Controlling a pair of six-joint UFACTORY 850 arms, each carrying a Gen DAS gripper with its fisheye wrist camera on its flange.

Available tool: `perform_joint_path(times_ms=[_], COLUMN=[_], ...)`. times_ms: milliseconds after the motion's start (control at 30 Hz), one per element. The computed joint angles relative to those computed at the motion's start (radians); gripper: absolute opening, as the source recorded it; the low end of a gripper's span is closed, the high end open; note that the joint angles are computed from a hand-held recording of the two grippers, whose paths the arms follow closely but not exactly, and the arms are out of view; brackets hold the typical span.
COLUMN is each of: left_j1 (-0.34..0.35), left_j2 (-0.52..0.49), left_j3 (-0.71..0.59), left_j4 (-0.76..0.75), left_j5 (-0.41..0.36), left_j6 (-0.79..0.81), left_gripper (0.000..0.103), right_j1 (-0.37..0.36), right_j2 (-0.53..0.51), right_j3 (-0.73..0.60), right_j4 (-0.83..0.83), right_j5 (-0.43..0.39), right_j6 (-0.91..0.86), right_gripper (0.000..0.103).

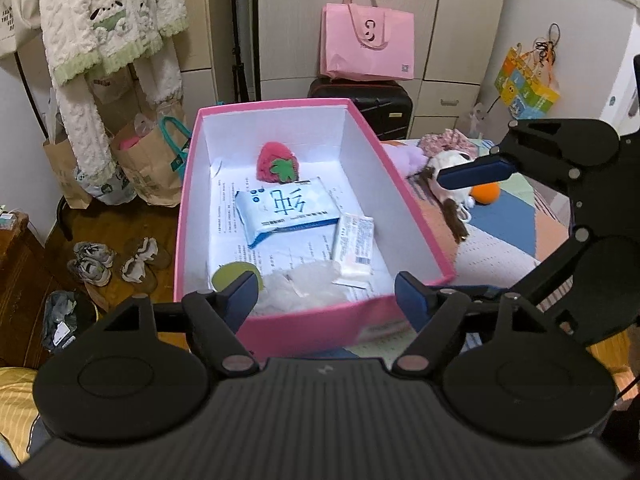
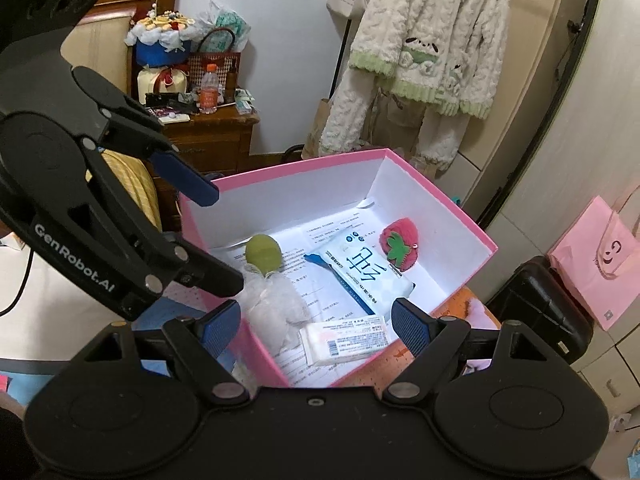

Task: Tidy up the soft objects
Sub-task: 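Move both grippers from the box back toward the remaining items on the bed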

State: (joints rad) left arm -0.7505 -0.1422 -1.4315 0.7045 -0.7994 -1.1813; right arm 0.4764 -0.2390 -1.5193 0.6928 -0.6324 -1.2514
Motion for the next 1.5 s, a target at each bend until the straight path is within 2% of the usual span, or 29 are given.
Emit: perform_joint_path(times_ms=[300, 467, 633, 800, 1000, 1167, 1267, 1500], left_j1=[-0.086, -0.112, -0.117, -0.114, -0.098, -0.078, -0.077, -0.07], left_j2=[-0.021, -0.052, -0.116, -0.174, -0.271, -0.363, -0.405, -0.531], left_j3=[-0.035, -0.069, -0.147, -0.211, -0.31, -0.413, -0.439, -0.531], left_j4=[0.078, 0.093, 0.062, 0.055, 0.001, -0.029, 0.046, 0.222], left_j5=[-0.052, -0.031, -0.037, 0.015, 0.086, 0.103, 0.133, 0.167], left_j6=[-0.03, -0.015, 0.061, 0.097, 0.182, 0.205, 0.13, -0.045], left_gripper=[0.084, 0.086, 0.086, 0.086, 0.086, 0.086, 0.086, 0.085], right_j1=[-0.065, -0.15, -0.235, -0.298, -0.37, -0.404, -0.423, -0.457], right_j2=[0.096, 0.128, 0.127, 0.126, 0.087, 0.026, -0.028, -0.22], right_j3=[0.116, 0.175, 0.208, 0.241, 0.25, 0.217, 0.157, -0.1], right_j4=[0.147, 0.269, 0.335, 0.386, 0.54, 0.62, 0.623, 0.503], right_j5=[-0.018, -0.063, -0.067, -0.066, -0.069, -0.051, -0.055, -0.177], right_j6=[-0.13, -0.211, -0.212, -0.258, -0.385, -0.449, -0.427, -0.191], right_gripper=[0.086, 0.087, 0.087, 0.087, 0.087, 0.087, 0.087, 0.087])
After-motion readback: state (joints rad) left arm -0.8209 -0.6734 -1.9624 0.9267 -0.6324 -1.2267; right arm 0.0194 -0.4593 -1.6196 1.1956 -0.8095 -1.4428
